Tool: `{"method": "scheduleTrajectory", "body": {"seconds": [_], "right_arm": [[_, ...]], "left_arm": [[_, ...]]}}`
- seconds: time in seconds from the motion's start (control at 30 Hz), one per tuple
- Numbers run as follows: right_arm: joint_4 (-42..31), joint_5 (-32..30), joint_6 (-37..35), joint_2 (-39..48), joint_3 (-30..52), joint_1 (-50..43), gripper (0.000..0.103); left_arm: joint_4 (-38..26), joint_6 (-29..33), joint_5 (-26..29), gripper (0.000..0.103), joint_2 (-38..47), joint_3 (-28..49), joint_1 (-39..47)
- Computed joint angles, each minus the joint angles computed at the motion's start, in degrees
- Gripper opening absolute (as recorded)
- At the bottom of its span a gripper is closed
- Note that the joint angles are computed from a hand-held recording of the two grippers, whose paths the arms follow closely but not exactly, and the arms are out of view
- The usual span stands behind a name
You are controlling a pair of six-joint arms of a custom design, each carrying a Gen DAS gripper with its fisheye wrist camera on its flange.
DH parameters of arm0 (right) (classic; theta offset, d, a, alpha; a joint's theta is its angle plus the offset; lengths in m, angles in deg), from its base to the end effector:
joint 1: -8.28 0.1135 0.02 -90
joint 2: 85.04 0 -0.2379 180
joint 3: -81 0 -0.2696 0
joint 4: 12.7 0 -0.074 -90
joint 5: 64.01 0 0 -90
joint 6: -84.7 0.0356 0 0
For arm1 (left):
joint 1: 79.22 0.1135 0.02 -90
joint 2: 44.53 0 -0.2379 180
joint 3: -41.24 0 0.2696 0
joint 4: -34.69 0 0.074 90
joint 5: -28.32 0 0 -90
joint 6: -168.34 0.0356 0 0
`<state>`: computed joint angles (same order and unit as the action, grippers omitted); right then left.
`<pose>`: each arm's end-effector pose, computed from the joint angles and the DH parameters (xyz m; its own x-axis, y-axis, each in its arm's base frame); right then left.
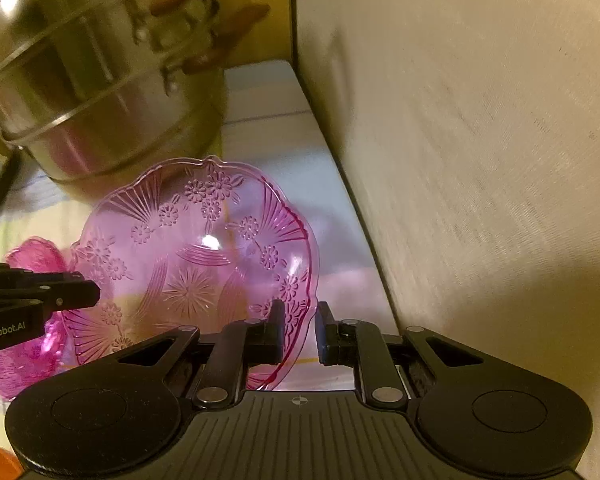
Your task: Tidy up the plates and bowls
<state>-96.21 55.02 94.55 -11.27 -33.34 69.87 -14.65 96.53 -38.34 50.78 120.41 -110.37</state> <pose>0.1186 0.1830 0.1988 -0.6828 0.5484 -0.4828 0.6013 0.7972 0.0551 0.2882 -0.1907 0.1784 -0.5475 0.6659 -0.5068 0.8280 0.5188 -0.2129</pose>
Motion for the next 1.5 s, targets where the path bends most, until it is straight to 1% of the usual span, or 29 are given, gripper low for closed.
{"method": "scheduleTrajectory", "body": {"seconds": [0.17, 0.33, 0.43, 0.5, 0.53, 0.7, 0.87, 1.0, 1.1, 1.23, 1.37, 1.5], "right_arm": [[-5.72, 1.32, 4.69, 1.09, 6.0, 4.48, 0.014], [-10.27, 2.99, 7.91, 5.85, 13.97, 8.76, 0.014], [-12.04, 3.9, 7.79, 9.46, 20.19, 9.96, 0.014], [-12.16, 4.43, 7.96, 11.46, 23.15, 10.79, 0.014], [-11.07, 4.7, 6.34, 12.21, 23.96, 9.84, 0.014], [-11.33, 6.01, 4.67, 19.06, 32.14, 10.94, 0.014], [-8.67, 6.04, 2.06, 23.3, 36.25, 11.0, 0.013], [-6.84, 5.99, -0.2, 26.63, 39.21, 10.55, 0.013], [-6.9, 6.26, -1.05, 29.12, 41.89, 10.9, 0.013], [-5.27, 5.99, -2.71, 31.38, 43.53, 10.62, 0.013], [-2.99, 5.76, -4.43, 32.9, 44.03, 9.96, 0.013], [-0.66, 5.29, -6.11, 33.56, 43.23, 8.81, 0.013]], "left_arm": [[-3.8, 2.04, 1.11, 0.014, -4.97, -0.66, 3.0], [-7.87, 4.34, 1.76, 0.014, -10.03, -1.42, 6.84], [-10.5, 6.26, 2.56, 0.013, -11.95, -1.09, 10.19], [-12.59, 7.51, 3.16, 0.013, -13.33, -0.69, 12.41], [-13.65, 8.23, 3.56, 0.013, -13.81, -0.39, 13.76], [-17.74, 11.39, 5.41, 0.013, -16.14, -0.09, 20.12], [-20.54, 15.75, 7.1, 0.013, -16.23, -0.16, 26.38], [-21.86, 18.87, 8.02, 0.013, -16.31, -0.46, 30.69], [-22.09, 20.16, 8.33, 0.013, -16.14, -0.72, 32.9], [-22.29, 21.95, 8.88, 0.013, -15.54, -0.93, 35.57], [-20.0, 22.59, 9.09, 0.013, -15.24, -2.04, 36.77], [-16.93, 20.86, 9.73, 0.013, -13.53, -3.29, 37.18]]}}
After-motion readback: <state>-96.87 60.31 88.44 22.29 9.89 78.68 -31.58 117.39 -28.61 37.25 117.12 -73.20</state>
